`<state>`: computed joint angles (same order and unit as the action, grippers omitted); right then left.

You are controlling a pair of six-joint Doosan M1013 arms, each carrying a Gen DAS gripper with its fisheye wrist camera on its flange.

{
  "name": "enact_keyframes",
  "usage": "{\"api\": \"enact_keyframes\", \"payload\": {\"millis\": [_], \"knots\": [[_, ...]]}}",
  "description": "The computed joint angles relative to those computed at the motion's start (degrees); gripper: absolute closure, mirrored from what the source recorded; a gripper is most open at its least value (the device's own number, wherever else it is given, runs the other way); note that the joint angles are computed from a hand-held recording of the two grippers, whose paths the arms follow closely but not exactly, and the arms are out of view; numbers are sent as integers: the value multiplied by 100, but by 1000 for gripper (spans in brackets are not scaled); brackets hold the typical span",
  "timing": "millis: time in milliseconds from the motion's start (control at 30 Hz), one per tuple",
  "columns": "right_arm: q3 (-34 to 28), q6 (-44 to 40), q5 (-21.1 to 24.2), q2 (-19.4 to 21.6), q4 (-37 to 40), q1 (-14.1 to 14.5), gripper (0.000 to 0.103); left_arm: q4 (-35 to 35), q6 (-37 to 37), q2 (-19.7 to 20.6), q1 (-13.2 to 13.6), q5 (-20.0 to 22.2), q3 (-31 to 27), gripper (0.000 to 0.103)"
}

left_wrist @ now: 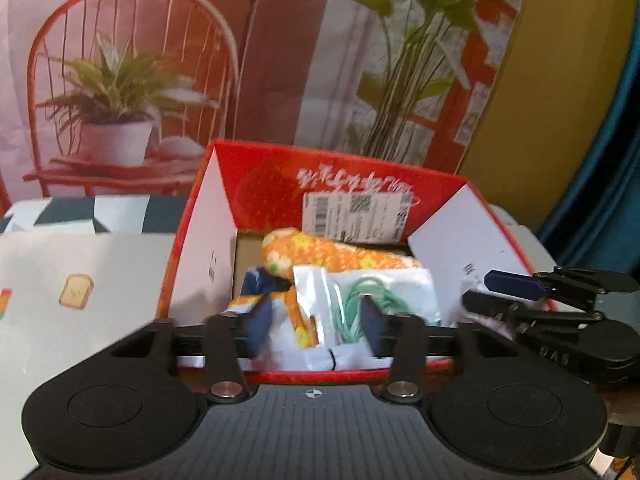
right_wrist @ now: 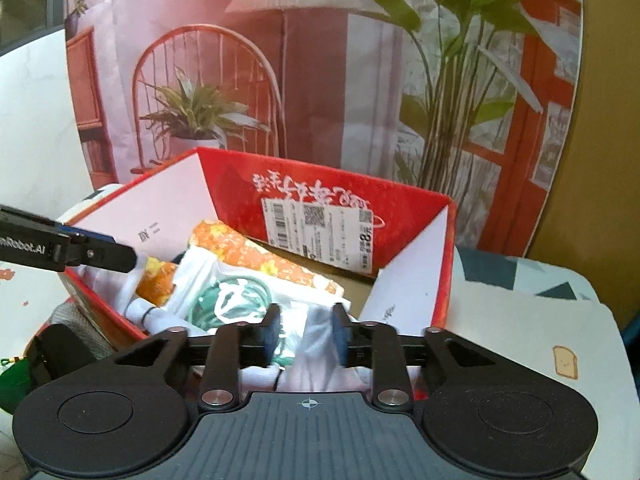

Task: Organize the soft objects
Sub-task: 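Lower the socks into the red box and open both grippers, then move both grippers to the black eye mask and close them on it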

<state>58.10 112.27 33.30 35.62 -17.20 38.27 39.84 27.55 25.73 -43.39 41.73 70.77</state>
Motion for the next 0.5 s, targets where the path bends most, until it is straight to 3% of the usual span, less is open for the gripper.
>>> {"api": "enact_keyframes", "payload": {"millis": [133, 200, 333, 500], "knots": [[93, 69, -162, -97, -132, 64, 39, 108, 97, -150, -40, -96, 106, 44], [198, 101, -318, -179, -171, 91, 30, 277, 8, -273, -72, -158, 255, 40], [530, 292, -745, -405, -130, 129, 22, 443, -180, -549, -106, -288, 642, 39], [1184, 904, -1487, -746, -460, 197, 22, 657, -543, -860, -154, -347, 1156, 39]]}}
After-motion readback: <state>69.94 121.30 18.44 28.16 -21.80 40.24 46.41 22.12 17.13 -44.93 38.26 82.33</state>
